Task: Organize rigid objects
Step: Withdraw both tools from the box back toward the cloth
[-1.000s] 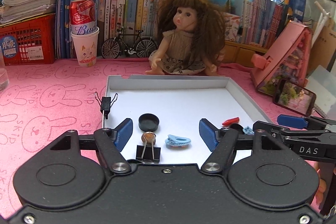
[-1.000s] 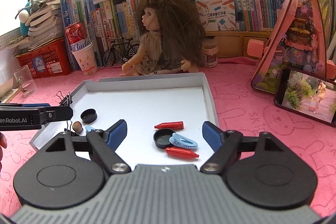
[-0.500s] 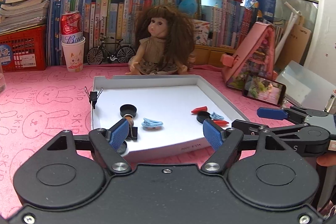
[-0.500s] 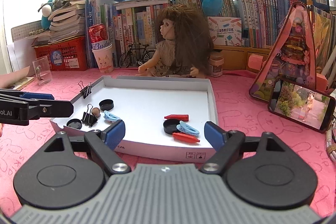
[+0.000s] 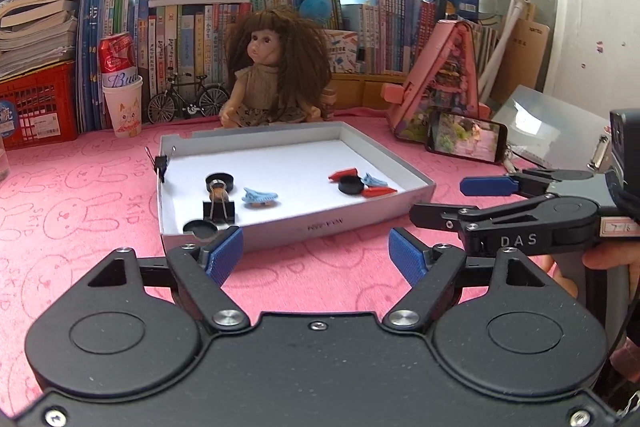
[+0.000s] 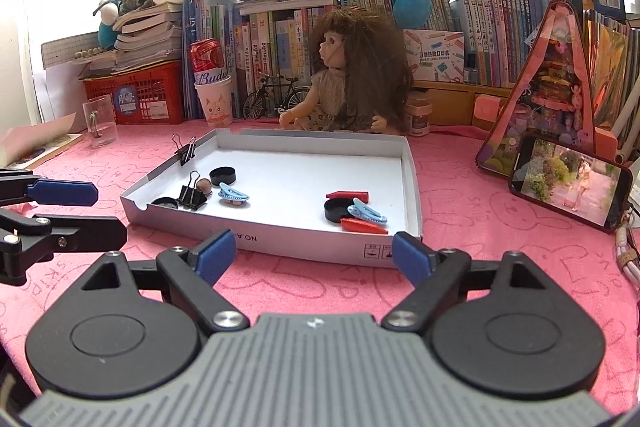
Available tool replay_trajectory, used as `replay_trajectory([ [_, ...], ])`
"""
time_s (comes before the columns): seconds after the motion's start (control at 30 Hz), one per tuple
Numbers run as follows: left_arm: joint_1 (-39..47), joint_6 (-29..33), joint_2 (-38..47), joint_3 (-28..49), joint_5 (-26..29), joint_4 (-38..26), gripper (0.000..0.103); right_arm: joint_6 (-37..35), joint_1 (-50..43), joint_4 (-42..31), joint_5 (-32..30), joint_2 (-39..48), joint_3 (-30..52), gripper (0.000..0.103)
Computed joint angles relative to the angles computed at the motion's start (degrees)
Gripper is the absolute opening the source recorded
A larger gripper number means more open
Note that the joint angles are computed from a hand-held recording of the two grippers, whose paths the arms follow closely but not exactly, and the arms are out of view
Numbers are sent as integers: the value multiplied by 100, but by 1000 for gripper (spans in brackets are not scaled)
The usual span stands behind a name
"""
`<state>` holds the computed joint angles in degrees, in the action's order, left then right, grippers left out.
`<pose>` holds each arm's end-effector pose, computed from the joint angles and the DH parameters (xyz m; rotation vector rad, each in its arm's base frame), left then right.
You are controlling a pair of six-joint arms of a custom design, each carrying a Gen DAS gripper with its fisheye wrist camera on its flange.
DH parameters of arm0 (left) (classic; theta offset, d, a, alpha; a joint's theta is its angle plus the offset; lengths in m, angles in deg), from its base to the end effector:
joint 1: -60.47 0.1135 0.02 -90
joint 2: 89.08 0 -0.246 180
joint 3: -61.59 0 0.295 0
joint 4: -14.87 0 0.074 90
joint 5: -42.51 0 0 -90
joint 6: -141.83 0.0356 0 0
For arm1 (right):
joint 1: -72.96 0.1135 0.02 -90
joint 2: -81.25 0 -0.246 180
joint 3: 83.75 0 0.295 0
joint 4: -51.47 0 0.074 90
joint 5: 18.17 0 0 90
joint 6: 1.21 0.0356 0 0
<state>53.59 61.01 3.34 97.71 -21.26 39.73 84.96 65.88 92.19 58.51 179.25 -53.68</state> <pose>0.2805 -0.0497 0.0586 0.5576 2.0142 -0.4594 0.2607 -0.0241 0.0340 -0.0870 2.0321 0.1181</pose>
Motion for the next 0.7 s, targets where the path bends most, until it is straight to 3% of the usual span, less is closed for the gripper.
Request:
replay_trajectory([
  [0.7, 200, 750, 347, -835, 644, 216, 75, -69, 138, 829, 20, 707, -389, 91],
])
